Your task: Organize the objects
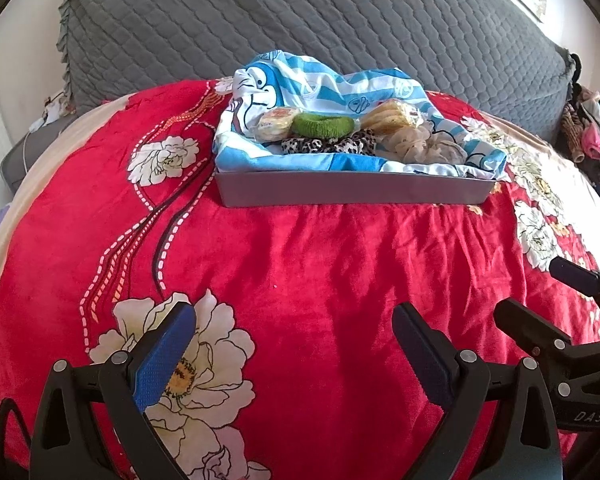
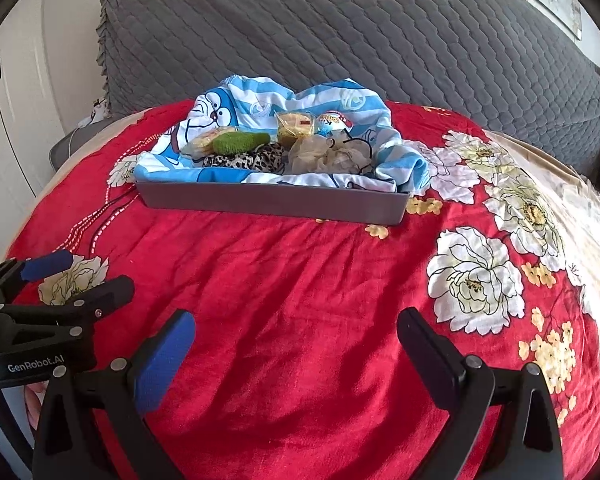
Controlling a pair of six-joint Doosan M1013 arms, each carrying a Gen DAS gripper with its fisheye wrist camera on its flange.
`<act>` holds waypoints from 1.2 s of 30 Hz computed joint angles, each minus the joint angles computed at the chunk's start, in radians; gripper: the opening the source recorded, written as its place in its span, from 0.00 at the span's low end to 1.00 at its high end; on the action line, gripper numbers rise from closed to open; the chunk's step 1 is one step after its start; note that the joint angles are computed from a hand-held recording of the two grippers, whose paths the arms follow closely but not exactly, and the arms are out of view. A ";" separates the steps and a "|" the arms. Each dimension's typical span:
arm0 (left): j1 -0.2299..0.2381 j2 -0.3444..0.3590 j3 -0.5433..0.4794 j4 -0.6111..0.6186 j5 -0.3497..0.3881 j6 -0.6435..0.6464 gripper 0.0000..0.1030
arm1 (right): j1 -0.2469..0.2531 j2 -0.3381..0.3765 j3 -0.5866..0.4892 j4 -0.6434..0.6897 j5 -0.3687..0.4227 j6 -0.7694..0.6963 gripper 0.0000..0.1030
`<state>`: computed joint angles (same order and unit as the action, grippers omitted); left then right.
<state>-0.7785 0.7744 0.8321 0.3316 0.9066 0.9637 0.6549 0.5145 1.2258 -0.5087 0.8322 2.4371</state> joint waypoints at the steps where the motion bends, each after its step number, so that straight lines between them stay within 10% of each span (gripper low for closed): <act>1: 0.000 0.001 -0.002 0.003 0.001 -0.003 0.96 | 0.000 0.001 0.000 0.002 0.002 -0.001 0.99; 36: 0.002 0.003 0.019 0.020 -0.037 -0.021 0.96 | -0.004 0.017 -0.003 0.003 0.018 -0.015 0.99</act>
<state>-0.7764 0.7769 0.8512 0.3518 0.8699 0.9426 0.6505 0.5318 1.2230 -0.5055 0.8505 2.4218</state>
